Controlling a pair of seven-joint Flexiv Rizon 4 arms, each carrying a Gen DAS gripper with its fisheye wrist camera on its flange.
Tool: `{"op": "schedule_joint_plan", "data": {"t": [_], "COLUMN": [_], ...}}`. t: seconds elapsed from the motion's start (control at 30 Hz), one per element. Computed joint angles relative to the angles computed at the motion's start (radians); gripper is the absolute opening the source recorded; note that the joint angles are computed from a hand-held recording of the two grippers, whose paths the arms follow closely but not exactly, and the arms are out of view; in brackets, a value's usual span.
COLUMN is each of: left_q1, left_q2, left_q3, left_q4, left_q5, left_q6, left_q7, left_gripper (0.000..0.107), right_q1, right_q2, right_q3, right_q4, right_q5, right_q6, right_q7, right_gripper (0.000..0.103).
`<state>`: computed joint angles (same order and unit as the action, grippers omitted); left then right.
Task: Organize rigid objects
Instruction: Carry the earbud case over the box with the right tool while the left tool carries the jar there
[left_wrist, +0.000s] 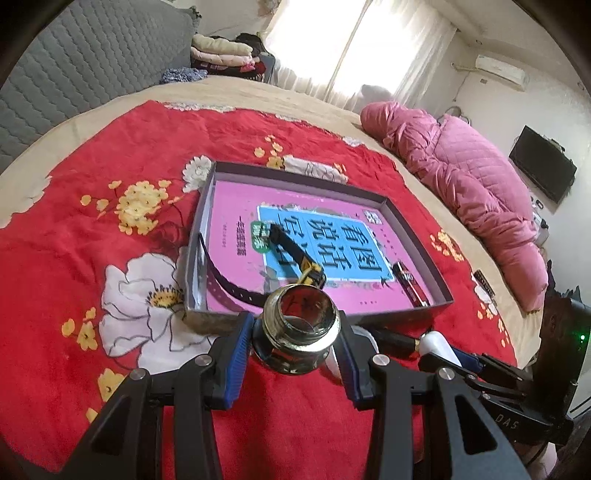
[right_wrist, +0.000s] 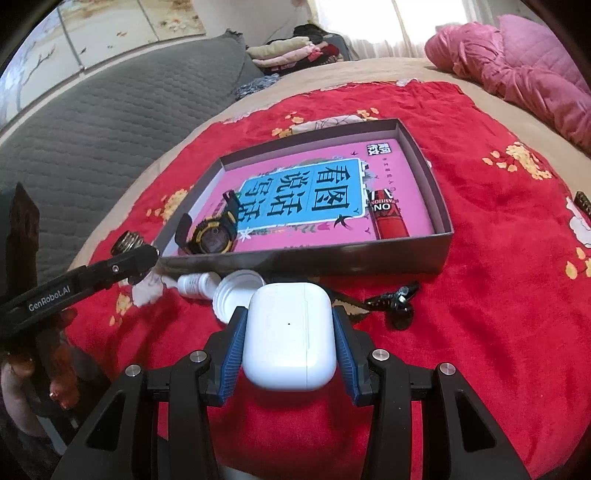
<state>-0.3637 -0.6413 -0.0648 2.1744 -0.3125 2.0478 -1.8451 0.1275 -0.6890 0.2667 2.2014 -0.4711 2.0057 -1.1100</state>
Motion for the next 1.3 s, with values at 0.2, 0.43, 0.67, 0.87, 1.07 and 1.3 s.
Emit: {"op": "schedule_joint_plan", "data": {"t": [0.2, 0.43, 0.67, 0.87, 1.07, 1.3], "left_q1": [0.022, 0.016, 0.028, 0.015, -0.012, 0.010], "left_q2": [0.000, 0.002, 0.001, -0.005, -0.022, -0.053], "left_q3": [-0.007, 0.006, -0.001, 0.011, 0.038, 0.024], "left_q4": [0.007, 0.012, 0.012, 0.005, -0.018, -0.060], "left_q5": [0.011, 0.002, 0.011, -0.008, -0.054, -0.055], "left_q6": [0.023, 0.049, 0.065, 0.072, 0.071, 0.063], "left_q7": [-0.013, -0.011, -0.007, 0.013, 0.051, 0.062], "left_gripper": [0.043, 0.043, 0.043, 0.043, 0.043, 0.043], "right_q1": [0.013, 0.028, 0.038, 0.052, 0.076, 0.105], "right_q2": [0.002, 0.007, 0.011, 0.014, 0.019, 0.021], "right_q3": [-0.011, -0.024, -0.039, -0.057, -0.077, -0.098], "right_q4": [-0.005, -0.005, -0.015, -0.024, -0.036, -0.054], "right_q5": [0.021, 0.044, 0.068, 0.089, 0.117, 0.155], "right_q6": [0.009, 0.017, 0.032, 0.039, 0.042, 0.043], "right_q7": [0.001, 0.002, 0.003, 0.003, -0.011, -0.021], "right_gripper": [0.046, 0.046, 0.046, 0.046, 0.046, 0.046]}}
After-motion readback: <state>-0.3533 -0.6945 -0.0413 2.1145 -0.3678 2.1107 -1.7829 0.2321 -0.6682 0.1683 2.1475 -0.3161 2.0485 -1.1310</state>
